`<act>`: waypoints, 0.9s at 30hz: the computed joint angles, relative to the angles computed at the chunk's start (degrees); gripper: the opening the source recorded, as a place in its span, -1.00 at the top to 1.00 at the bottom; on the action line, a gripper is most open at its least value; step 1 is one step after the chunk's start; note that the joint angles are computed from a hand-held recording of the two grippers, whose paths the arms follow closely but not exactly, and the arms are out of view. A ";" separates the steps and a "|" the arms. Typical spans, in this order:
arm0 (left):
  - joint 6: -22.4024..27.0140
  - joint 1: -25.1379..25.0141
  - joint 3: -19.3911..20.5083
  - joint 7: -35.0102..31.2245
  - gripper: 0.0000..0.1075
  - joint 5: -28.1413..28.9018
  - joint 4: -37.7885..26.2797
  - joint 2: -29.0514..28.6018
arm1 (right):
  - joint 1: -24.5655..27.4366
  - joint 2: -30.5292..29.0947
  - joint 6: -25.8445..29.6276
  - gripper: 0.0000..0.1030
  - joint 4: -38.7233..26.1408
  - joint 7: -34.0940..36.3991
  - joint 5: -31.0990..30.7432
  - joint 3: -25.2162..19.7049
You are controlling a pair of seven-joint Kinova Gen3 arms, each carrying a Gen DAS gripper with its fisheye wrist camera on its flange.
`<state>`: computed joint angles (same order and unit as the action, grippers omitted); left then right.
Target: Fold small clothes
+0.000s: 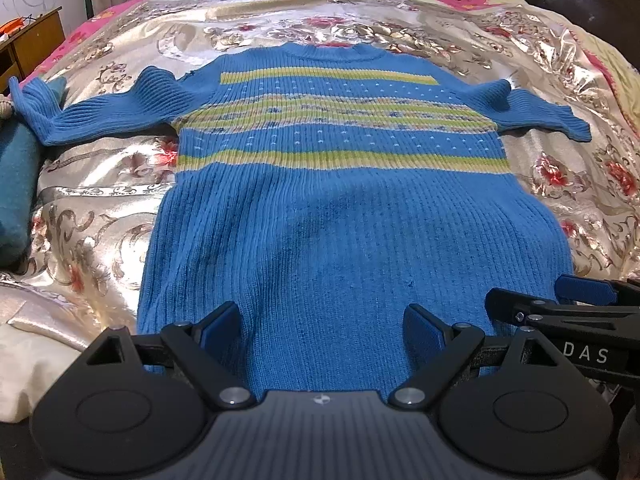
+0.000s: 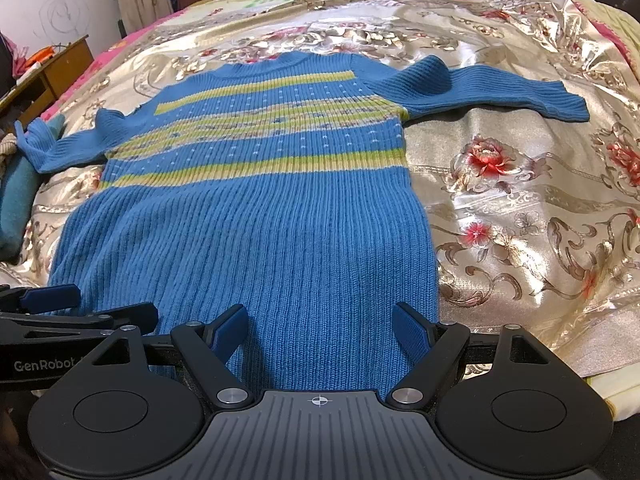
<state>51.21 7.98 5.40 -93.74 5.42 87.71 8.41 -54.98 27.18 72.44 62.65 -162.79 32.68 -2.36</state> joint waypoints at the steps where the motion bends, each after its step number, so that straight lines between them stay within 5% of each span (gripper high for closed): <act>1: 0.00 0.02 -0.01 0.01 -0.73 -0.08 -0.01 -0.02 | -0.01 0.06 0.09 -0.58 -0.09 0.03 -0.01 0.00; 27: -0.99 1.26 0.32 0.54 -0.73 -2.33 1.77 -2.56 | -1.03 -1.18 0.50 -0.57 0.98 -1.31 1.28 -0.40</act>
<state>50.22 9.24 5.72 -93.21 3.08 89.48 5.85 -56.01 26.00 72.94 63.62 -164.10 33.96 -2.76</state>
